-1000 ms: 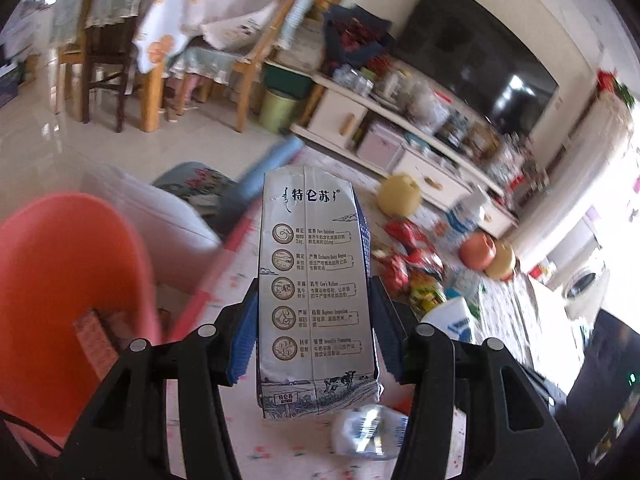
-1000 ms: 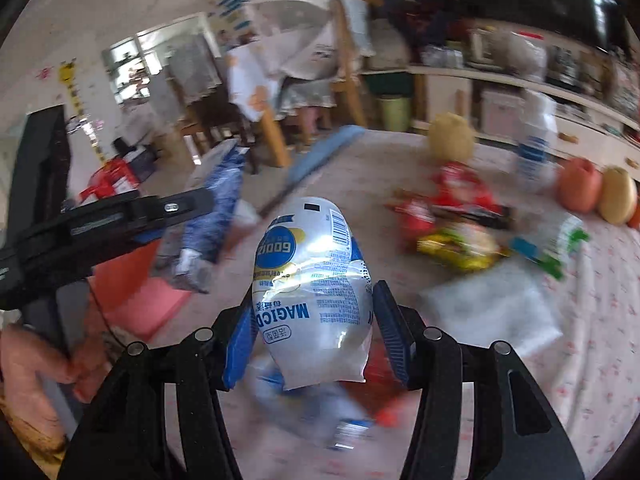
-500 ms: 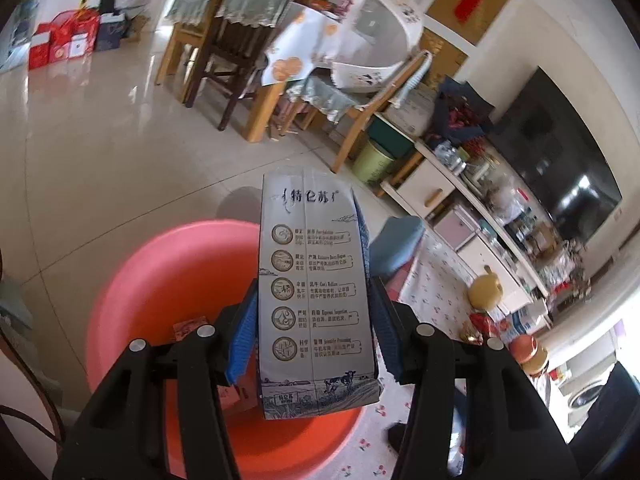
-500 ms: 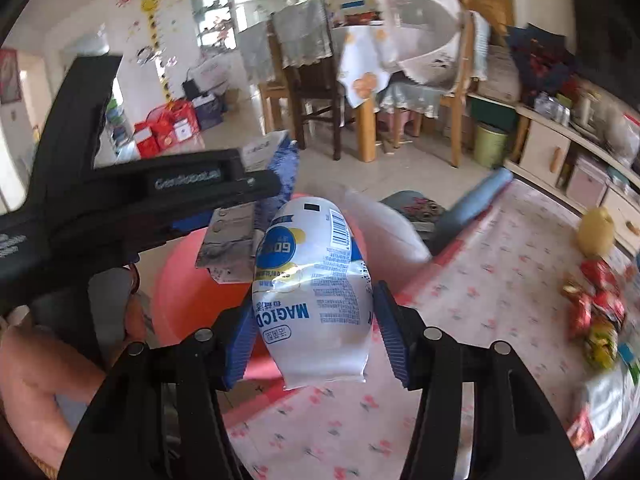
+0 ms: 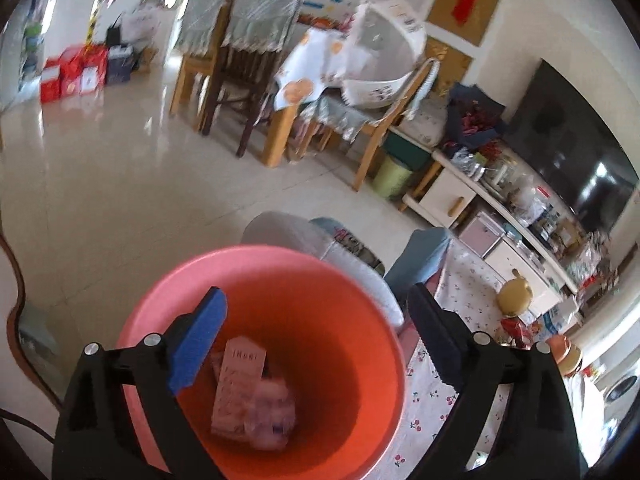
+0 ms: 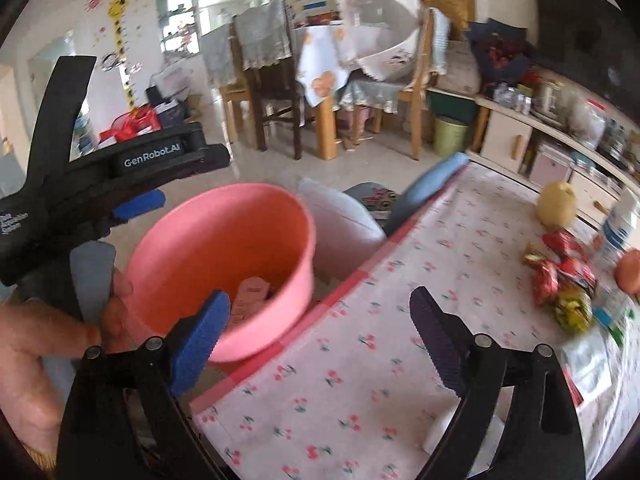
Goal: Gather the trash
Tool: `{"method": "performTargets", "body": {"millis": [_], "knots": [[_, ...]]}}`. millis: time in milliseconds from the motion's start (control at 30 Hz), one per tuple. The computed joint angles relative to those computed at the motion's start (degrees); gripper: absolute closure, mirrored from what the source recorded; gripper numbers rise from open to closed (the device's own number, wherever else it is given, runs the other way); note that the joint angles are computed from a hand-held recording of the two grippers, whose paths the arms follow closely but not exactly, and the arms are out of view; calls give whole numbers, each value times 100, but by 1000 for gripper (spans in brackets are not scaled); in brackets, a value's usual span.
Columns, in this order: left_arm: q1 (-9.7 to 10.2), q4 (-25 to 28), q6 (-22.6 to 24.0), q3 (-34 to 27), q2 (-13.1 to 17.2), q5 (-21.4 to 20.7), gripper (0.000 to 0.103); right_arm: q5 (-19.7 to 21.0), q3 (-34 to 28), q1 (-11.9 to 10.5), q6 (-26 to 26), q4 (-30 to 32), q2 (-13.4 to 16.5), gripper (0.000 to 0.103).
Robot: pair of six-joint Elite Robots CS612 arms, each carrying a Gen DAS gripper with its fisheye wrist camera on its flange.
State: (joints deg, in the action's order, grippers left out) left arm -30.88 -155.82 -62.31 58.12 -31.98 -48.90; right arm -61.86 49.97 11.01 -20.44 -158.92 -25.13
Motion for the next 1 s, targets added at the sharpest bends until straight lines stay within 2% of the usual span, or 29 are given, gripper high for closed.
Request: {"method": "performTargets", "body": {"millis": [200, 300, 500, 667, 800, 900, 1000], "knots": [[-109, -483, 1180, -463, 307, 220, 8, -72, 499, -158, 106, -355, -213, 11], [-152, -607, 1728, -699, 437, 168, 8, -155, 700, -223, 102, -543, -292, 9], [-228, -159, 2105, -1105, 594, 166, 8, -330, 989, -366, 220, -720, -418, 5], [-312, 251, 2501, -1501, 773, 292, 8, -145, 1125, -511, 190, -454, -490, 5], [-352, 230, 2670, -1671, 876, 343, 8, -163, 1278, -577, 257, -484, -551, 5], [-388, 321, 2789, -1854, 982, 479, 8, -321, 1358, -612, 235, -413, -590, 5], [-414, 445, 2888, -2069, 1099, 524, 8, -243, 1418, -677, 286, -407, -600, 5]]}}
